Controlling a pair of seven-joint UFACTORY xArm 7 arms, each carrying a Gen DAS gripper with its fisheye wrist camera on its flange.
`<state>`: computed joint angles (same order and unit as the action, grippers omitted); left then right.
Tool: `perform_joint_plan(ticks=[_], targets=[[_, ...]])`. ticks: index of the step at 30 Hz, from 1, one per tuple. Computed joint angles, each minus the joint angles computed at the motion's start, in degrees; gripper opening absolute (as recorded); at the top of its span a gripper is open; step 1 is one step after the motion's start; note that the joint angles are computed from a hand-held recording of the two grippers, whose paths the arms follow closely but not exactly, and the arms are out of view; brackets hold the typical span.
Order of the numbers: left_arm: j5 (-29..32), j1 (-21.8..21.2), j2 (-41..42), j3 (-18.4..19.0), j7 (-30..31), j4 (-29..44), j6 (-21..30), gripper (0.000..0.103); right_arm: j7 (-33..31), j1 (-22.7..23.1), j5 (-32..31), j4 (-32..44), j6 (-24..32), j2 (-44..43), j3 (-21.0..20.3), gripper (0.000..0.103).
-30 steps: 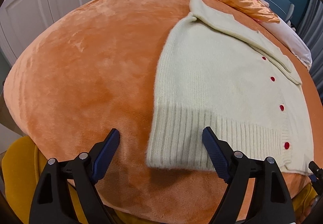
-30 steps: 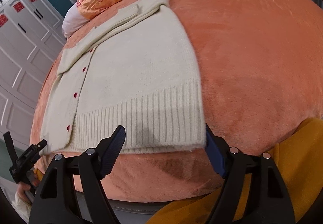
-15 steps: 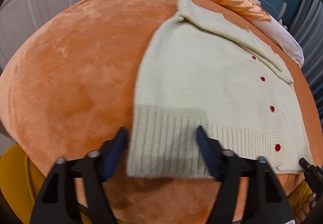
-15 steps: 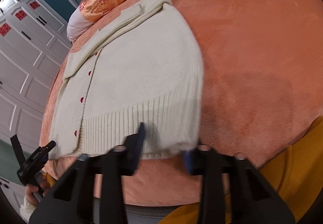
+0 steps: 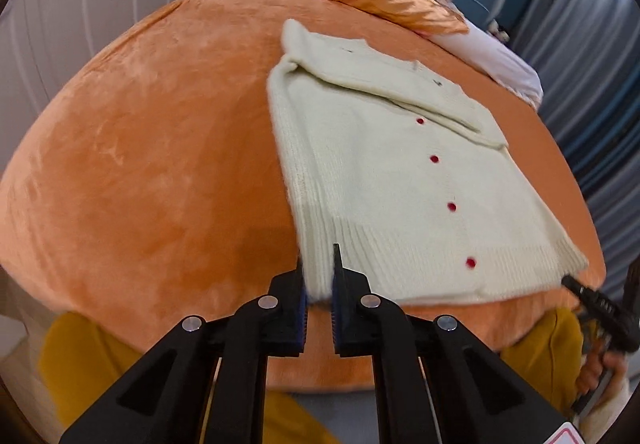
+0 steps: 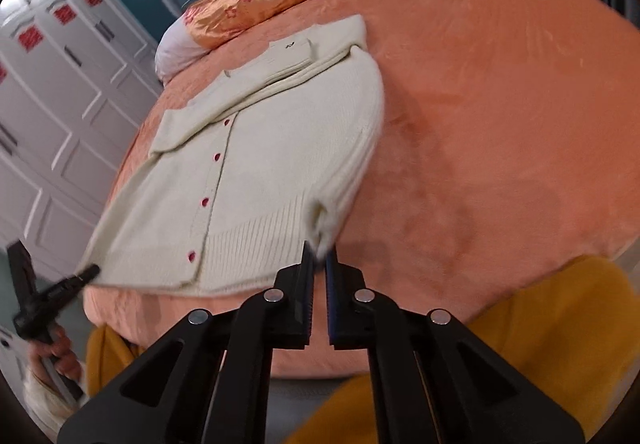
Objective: Fold small clothes
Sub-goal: 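Grasp the ribbed hem edge with the left gripper while the right gripper grasps the hem, then lift the hem with both grippers and flip the cardigan over toward the collar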
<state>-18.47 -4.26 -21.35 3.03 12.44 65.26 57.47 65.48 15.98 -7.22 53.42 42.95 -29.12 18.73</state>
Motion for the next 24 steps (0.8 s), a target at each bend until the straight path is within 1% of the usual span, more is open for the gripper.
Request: perform_joint_plan(ticks=[3,5,7,8,9,10,11,12,13,14,15,16,17,18,19,20,21,22,24], targets=[[1.77,0.21,-3.74,0.28,1.89,-2.42,2.95,0.006,-2.62,2.41,2.45,-2.60,2.54,-3.53,-1.16,0.003],[1.90,0.50,-4.85,0.80,2.19,-4.49,4.30,0.007,-5.03,4.32,5.37,-4.46,2.18,-3.94,-2.41,0.004],[0.49,0.74,-4.24,1.24,0.83,-5.72,4.24,0.009,-6.50,5.84,10.01,-6.48,0.88,-3.16,-4.53,0.004],[-1.20,0.79,-3.15,1.60,-0.66,-5.96,4.43,0.009,-6.52,5.80,11.65,-6.41,1.40,-2.50,-5.24,0.006],[-2.37,0.91,-2.20,1.68,-2.08,-5.91,4.60,0.012,-6.31,5.32,12.82,-6.55,0.84,-2.18,-5.89,0.011],[-2.61,1.33,-1.65,1.23,-4.08,-6.03,4.04,0.020,-5.89,4.72,13.21,-6.90,-0.50,-2.32,-5.85,0.025],[-1.92,1.89,-1.20,0.41,-6.54,-6.02,3.40,0.030,-4.88,3.42,12.26,-6.82,-1.00,-2.46,-5.16,0.036],[-0.54,2.40,-0.71,-0.47,-8.87,-5.81,2.88,0.052,-3.30,1.30,9.67,-5.82,0.27,-2.25,-3.76,0.058],[0.97,2.91,-0.72,-1.48,-11.14,-6.27,0.53,0.056,-2.71,0.26,8.15,-4.90,1.06,-1.58,-3.13,0.062],[1.35,2.75,-0.48,-1.54,-11.52,-6.18,-0.89,0.057,-3.15,0.16,7.82,-4.35,1.12,-0.67,-3.37,0.062],[1.75,2.50,-0.21,-1.60,-11.50,-6.24,-2.19,0.062,-4.46,0.83,8.87,-3.69,0.82,0.89,-4.40,0.062],[2.64,2.34,0.93,-1.83,-11.84,-5.49,-2.48,0.066,-5.34,1.34,9.92,-3.36,0.56,2.05,-5.17,0.060],[3.13,2.22,2.16,-1.81,-12.28,-4.54,-1.91,0.066,-6.37,2.03,11.50,-2.95,0.05,3.73,-6.02,0.056],[2.71,1.93,3.33,-1.46,-12.17,-3.69,-1.08,0.066,-7.27,2.58,12.63,-2.91,-0.28,4.71,-6.53,0.040],[0.93,1.44,4.57,-0.77,-11.58,-2.76,0.15,0.063,-7.50,2.67,13.03,-2.07,0.31,5.96,-6.58,0.019],[-0.75,1.18,5.25,-0.17,-10.85,-2.10,1.36,0.055,-7.07,2.51,12.75,-1.82,0.23,6.48,-6.20,0.008],[-2.58,0.95,5.61,0.35,-9.78,-1.69,2.41,0.020,-6.15,2.33,11.89,-1.98,-0.75,6.13,-5.40,0.008],[-3.33,0.74,6.12,0.60,-8.17,-0.69,4.34,0.007,-5.56,1.97,10.36,-1.79,-0.94,5.55,-4.68,0.008],[-3.14,1.07,4.29,0.20,-6.71,-1.72,3.54,0.007,-5.01,1.82,8.83,-1.72,-0.58,3.74,-4.11,0.007]])
